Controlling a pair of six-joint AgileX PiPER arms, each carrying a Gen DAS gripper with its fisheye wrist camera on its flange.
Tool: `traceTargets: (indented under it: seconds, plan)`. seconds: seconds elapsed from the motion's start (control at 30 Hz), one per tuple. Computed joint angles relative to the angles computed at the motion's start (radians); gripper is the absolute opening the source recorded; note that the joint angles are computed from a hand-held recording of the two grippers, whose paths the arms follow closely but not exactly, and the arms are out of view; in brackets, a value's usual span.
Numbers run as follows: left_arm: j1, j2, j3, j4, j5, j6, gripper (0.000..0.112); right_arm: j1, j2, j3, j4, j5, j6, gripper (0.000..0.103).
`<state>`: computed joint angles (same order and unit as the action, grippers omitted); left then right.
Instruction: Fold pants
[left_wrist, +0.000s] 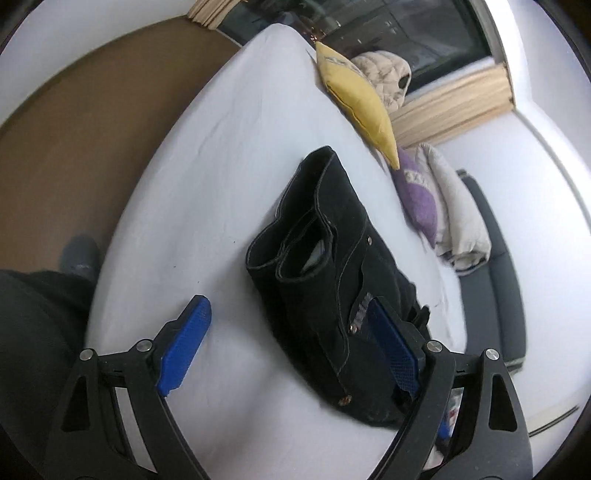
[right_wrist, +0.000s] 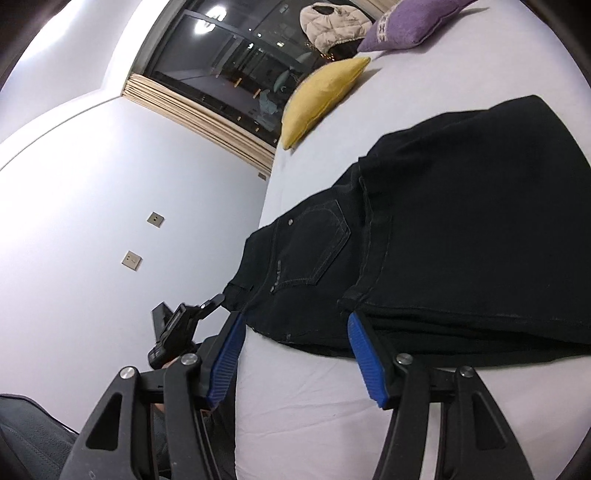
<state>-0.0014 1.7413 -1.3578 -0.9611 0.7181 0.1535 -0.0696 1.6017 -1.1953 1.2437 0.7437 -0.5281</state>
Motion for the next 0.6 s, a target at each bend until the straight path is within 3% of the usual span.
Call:
traceTargets:
  seconds: [0.13, 0.2, 0.27, 0.33, 0.4, 0.47, 0.6]
  plan:
    - [0.027, 0.025, 0.015, -0.12, -0.015, 0.109, 0.084, 0.011, -0.006, -0.002, -0.006, -0.005, 0.02, 0.061]
    - [0.036, 0.048, 0.004, -0.173, -0.015, 0.142, 0.075, 0.016, 0.0, -0.014, -0.011, -0.001, 0.026, 0.061]
    - [0.028, 0.06, -0.014, -0.168, -0.013, 0.119, 0.049, 0.026, 0.006, -0.029, -0.017, -0.002, 0.034, 0.061]
    - [0.02, 0.093, -0.044, -0.169, -0.004, 0.097, 0.036, 0.035, 0.016, -0.049, -0.021, 0.0, 0.042, 0.061]
    - [0.013, 0.116, -0.062, -0.183, -0.002, 0.085, 0.031, 0.038, 0.021, -0.062, -0.02, 0.004, 0.043, 0.061]
    - [0.01, 0.127, -0.068, -0.201, -0.002, 0.083, 0.019, 0.04, 0.036, -0.094, -0.033, 0.009, 0.059, 0.061]
    - [0.015, 0.148, -0.1, -0.2, 0.013, 0.086, 0.013, 0.045, 0.1, -0.208, -0.126, 0.017, 0.154, 0.061]
